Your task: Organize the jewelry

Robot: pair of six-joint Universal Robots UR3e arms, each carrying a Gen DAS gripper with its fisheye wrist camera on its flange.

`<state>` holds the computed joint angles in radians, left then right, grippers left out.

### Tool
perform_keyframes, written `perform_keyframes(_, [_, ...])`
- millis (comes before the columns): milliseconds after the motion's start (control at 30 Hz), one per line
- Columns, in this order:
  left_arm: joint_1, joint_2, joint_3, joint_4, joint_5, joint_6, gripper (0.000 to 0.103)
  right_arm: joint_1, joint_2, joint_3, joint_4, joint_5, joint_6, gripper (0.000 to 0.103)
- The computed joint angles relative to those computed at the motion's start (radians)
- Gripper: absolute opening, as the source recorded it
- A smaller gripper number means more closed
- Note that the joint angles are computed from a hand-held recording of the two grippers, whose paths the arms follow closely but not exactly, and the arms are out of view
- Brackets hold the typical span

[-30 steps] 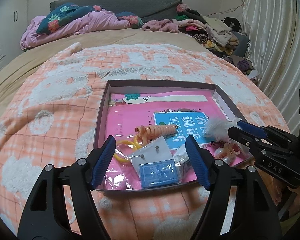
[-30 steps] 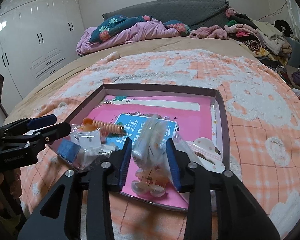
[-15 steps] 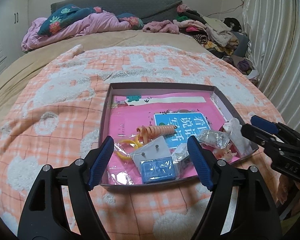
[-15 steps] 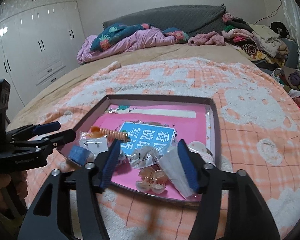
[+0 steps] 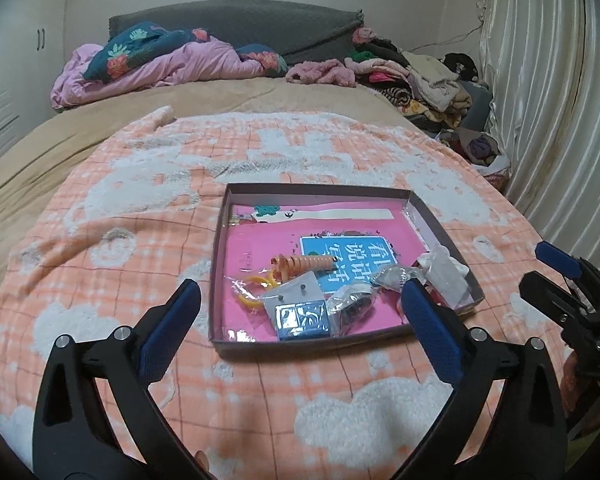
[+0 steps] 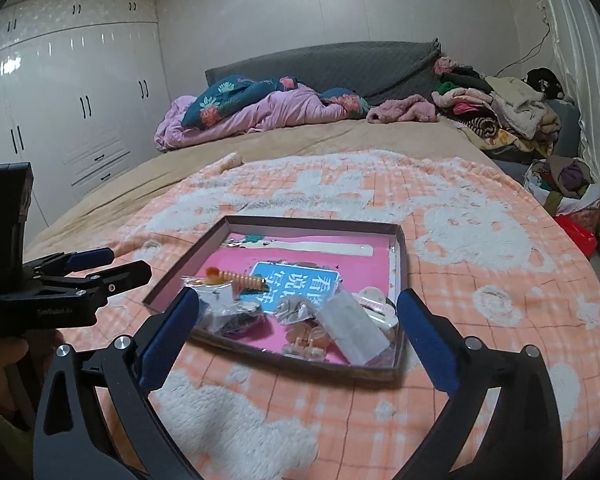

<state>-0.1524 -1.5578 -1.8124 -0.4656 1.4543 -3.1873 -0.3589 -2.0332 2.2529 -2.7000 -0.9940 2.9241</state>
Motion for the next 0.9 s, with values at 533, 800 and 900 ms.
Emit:
perform_keyframes(533, [0.009,0.291,-0.246,-0.035,-0.024,-0.011,0.094,-0.149,-0.496,0.089,0.468,0.119,-0.119,0.099])
perform_keyframes(800, [0.002,0.400,-0.391,-0.031,-0.014,-0.014,0.094,-0.231,-0.668,0.104,0.713,0.125,-0.200,0.099])
perform_keyframes(900, [0.006,0.432,-0.435,-0.027,-0.015,-0.008,0.094,-0.315,-0.763,0.086,0.914,0.175,-0.298,0.099])
